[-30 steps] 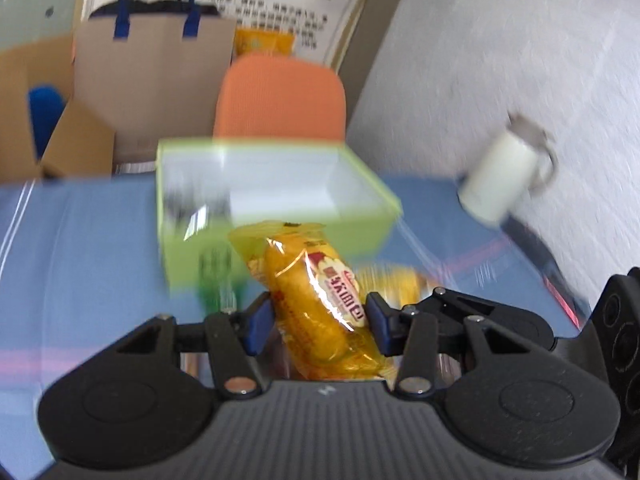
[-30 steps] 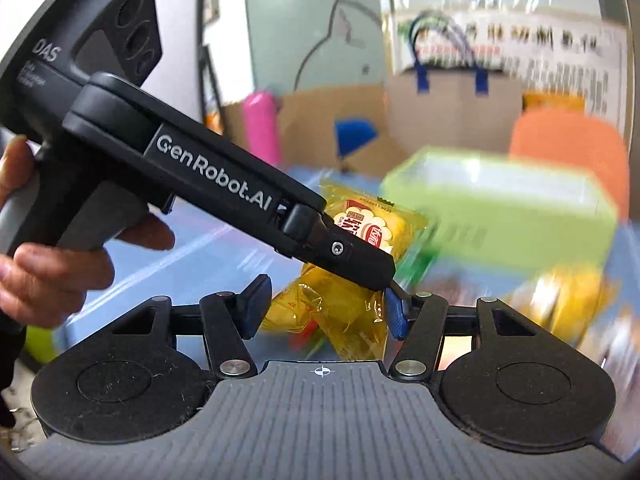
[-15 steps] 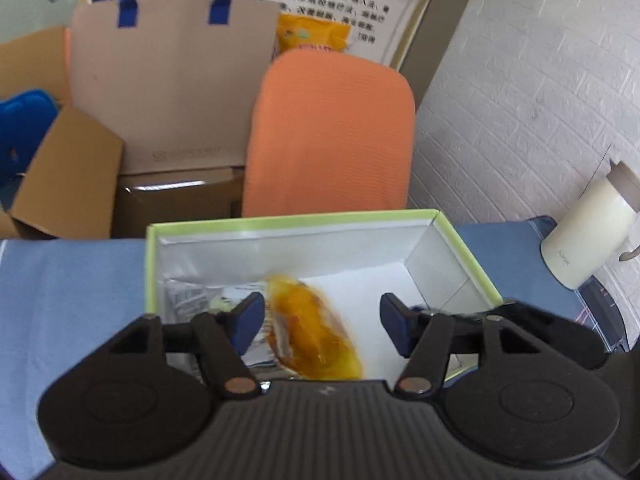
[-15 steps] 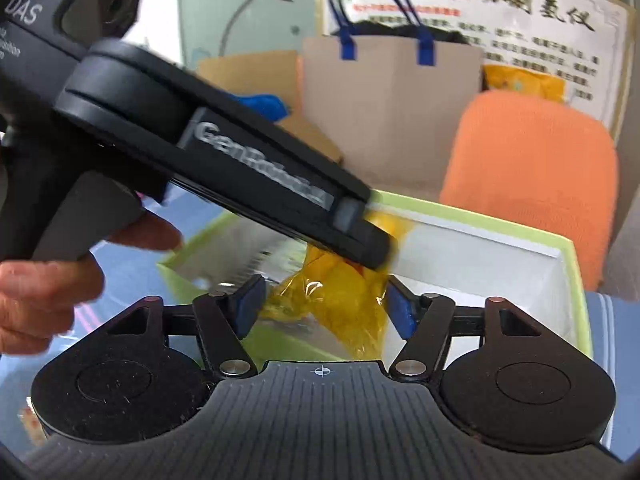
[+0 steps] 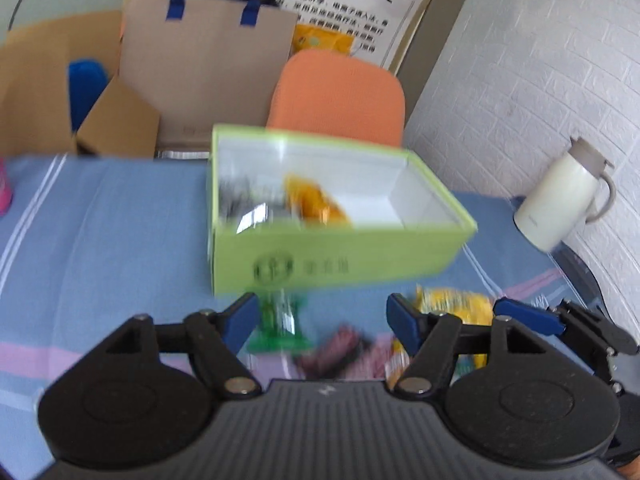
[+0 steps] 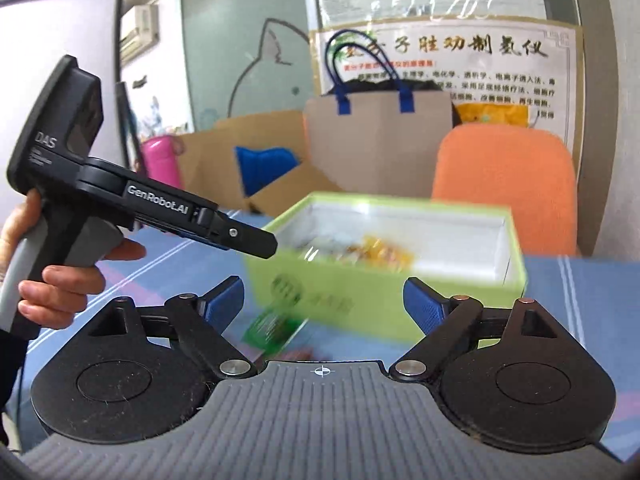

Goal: Organize snacks
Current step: 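Grasp the red snack bag with the left tool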

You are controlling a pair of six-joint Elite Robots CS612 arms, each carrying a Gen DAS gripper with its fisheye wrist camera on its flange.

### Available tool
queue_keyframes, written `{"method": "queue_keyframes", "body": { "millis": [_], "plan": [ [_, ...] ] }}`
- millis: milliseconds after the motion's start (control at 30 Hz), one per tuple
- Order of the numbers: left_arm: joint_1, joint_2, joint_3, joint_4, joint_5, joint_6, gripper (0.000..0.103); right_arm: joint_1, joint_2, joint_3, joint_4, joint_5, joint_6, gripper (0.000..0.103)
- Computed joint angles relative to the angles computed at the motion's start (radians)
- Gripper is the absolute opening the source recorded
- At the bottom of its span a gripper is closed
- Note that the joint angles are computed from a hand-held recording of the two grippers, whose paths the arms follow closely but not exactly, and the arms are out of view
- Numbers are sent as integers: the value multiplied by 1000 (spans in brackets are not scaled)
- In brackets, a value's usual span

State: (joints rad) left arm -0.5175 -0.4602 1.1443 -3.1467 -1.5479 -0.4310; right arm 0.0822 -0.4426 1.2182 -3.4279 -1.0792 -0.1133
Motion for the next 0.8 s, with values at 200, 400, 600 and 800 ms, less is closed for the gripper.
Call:
{"method": "queue_keyframes", "body": {
  "millis": [200,400,600,800],
  "plan": [
    [-15,-23,121,-96,-118,-117,69,28,-41,168,-64,-74,-27,77],
    [-23,0,73,-28,-177,-152,69,54,-36,179,-70,-168,-94,77],
    [-14,29,26,8,-213,-204,69,57,-26,155,-38,-169,-105,77],
    [-21,28,17,20,-178,-214,69,63,-14,131,-14,-153,-115,75]
  ]
}}
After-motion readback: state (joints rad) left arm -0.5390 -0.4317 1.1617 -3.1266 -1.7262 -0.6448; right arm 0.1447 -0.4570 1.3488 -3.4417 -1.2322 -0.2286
